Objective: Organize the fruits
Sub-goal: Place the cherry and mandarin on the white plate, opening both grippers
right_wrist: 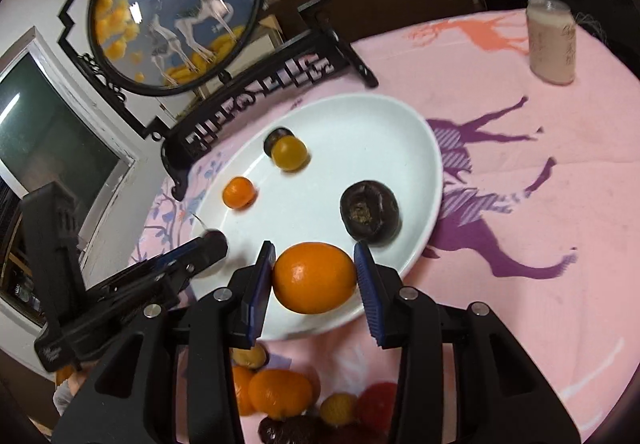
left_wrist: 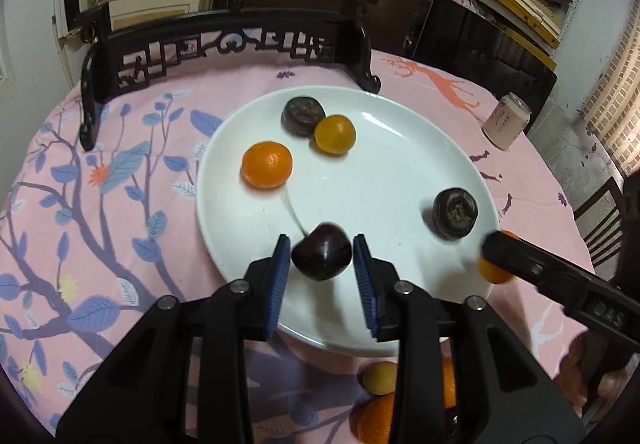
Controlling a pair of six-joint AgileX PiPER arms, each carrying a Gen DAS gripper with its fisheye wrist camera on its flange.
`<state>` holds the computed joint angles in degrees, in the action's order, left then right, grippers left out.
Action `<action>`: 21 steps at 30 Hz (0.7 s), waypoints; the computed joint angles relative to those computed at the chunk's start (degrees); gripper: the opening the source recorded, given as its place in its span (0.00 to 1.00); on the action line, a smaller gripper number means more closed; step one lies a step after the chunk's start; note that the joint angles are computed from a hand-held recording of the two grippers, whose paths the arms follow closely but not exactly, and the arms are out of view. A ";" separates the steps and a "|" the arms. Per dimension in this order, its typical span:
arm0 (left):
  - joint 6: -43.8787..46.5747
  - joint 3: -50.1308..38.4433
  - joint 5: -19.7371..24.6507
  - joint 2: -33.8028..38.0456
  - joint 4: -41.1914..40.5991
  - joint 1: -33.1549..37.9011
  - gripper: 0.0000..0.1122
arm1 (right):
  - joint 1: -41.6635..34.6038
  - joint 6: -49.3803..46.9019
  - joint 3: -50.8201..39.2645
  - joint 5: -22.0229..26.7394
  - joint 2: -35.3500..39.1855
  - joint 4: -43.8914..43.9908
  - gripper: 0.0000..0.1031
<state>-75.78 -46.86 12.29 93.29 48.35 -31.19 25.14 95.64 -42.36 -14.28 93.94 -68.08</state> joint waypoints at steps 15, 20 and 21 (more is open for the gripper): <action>-16.89 10.38 2.69 -8.12 17.51 -9.00 0.55 | -4.81 -11.85 17.13 -6.73 -14.05 10.45 0.58; -22.53 13.82 4.63 -10.19 23.34 -15.02 0.62 | -6.92 -11.60 22.12 -9.10 -16.63 9.74 0.58; -22.73 14.06 4.91 -10.33 23.60 -15.75 0.63 | -7.65 -11.11 22.72 -9.72 -16.97 9.11 0.58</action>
